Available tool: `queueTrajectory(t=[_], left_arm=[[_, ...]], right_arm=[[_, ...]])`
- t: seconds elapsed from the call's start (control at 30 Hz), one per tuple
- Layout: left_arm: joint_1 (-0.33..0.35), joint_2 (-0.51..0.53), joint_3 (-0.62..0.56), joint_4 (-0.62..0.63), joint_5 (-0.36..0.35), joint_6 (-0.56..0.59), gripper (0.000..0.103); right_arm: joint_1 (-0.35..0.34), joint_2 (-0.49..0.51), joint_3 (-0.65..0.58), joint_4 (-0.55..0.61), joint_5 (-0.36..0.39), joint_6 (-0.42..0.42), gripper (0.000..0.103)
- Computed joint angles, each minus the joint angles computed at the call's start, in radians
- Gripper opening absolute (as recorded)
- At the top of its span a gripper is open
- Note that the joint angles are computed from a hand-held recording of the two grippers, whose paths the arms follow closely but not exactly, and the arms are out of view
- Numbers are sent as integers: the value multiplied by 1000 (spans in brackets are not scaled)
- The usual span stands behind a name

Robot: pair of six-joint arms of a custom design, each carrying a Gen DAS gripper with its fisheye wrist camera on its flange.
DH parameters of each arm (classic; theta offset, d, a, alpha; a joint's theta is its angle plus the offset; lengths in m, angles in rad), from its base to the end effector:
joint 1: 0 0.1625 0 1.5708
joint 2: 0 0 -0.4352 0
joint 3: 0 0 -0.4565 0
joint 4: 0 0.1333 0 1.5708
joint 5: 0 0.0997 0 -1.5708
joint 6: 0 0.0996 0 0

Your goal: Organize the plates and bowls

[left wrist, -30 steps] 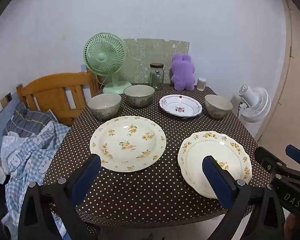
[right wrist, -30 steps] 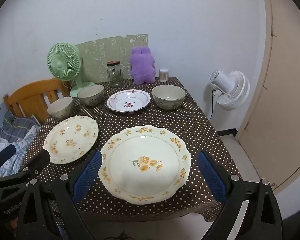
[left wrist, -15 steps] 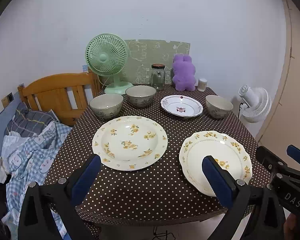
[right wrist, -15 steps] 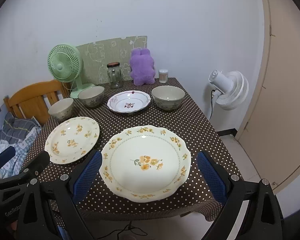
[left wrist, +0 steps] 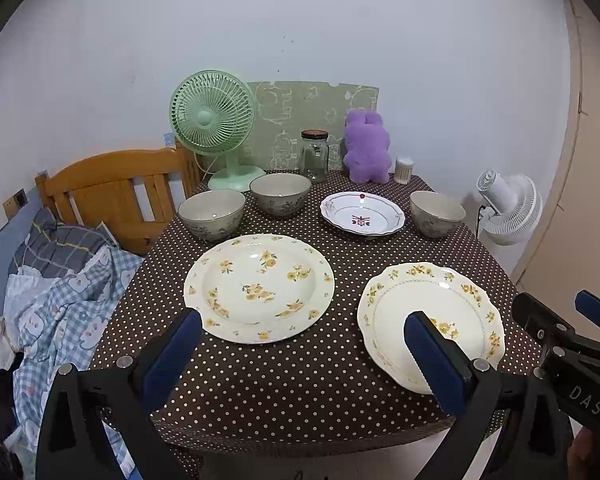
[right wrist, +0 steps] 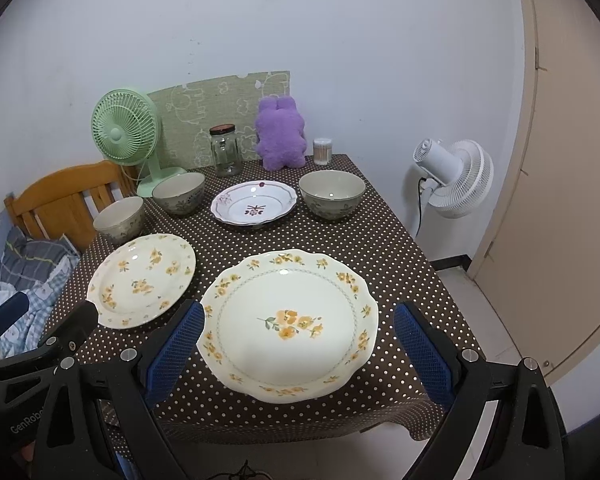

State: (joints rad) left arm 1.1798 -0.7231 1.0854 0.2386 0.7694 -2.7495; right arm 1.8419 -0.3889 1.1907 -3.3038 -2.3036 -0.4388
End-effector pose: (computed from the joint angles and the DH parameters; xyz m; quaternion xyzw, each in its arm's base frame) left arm -0.0980 -0.7751 0.1673 0.1428 0.8224 -0.4290 0.3453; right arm 0.2889 -0.7906 0.0353 0.1391 -0.8381 0.3909 0.3541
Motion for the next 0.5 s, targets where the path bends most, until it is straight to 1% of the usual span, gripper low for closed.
queueTrajectory(t=[0.5], left_arm=[[-2,-5,3,-5,3,5,101]], right_arm=[[0,-1,2,-6,-2,-3,97]])
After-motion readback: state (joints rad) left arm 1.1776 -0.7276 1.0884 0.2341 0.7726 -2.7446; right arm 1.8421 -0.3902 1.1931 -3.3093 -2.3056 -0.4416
